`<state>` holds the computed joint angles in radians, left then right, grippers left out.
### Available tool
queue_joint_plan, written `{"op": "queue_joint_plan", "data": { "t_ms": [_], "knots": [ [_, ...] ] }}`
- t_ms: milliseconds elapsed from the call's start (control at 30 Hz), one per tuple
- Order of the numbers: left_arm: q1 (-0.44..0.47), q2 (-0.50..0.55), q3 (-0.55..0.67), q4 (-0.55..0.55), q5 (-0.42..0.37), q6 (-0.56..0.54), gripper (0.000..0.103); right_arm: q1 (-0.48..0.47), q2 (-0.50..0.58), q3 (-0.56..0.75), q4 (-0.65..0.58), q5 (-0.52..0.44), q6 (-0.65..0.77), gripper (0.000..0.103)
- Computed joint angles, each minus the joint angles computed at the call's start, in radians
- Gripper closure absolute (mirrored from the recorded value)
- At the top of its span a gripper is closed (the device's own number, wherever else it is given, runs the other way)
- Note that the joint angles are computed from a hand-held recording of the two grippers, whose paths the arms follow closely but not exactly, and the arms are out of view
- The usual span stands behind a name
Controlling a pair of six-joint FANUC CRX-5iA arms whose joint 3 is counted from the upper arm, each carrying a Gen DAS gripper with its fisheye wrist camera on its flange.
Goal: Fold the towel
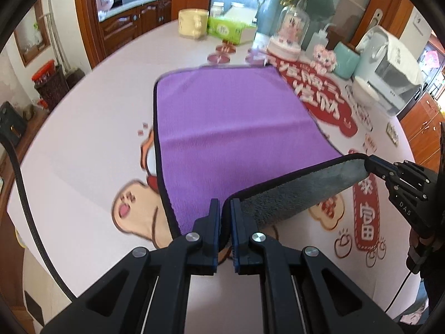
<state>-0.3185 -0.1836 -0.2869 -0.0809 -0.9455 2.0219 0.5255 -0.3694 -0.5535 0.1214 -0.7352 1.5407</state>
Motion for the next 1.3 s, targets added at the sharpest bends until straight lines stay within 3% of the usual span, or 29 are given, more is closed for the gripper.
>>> {"op": "queue_joint_plan", "data": {
  "t_ms": [300,700,767,1000,1300],
  "knots": [
    [0.025,0.002,0.111,-0.088,0.003,0.003,0.098,0.014,0.028,0.075,0.058,0.048,-0.046,0.098],
    [0.115,0.064,0.214,-0.168,0.099,-0.014,0.098,-0.004,0.163,0.181,0.156,0.205,-0.107,0.098],
    [0.129,0.078,0.215,-0.154,0.103,-0.018,0.098,-0.006,0.193,0.202,0.152,0.217,-0.084,0.098],
    [0.212,0.162,0.164,0.06,0.113,-0.193,0.098,0.005,0.226,0.223,0.128,0.245,-0.01,0.098],
    [0.22,0.301,0.193,0.145,0.099,-0.27,0.094,0.005,0.268,0.256,0.095,0.246,0.015,0.098]
  ]
}}
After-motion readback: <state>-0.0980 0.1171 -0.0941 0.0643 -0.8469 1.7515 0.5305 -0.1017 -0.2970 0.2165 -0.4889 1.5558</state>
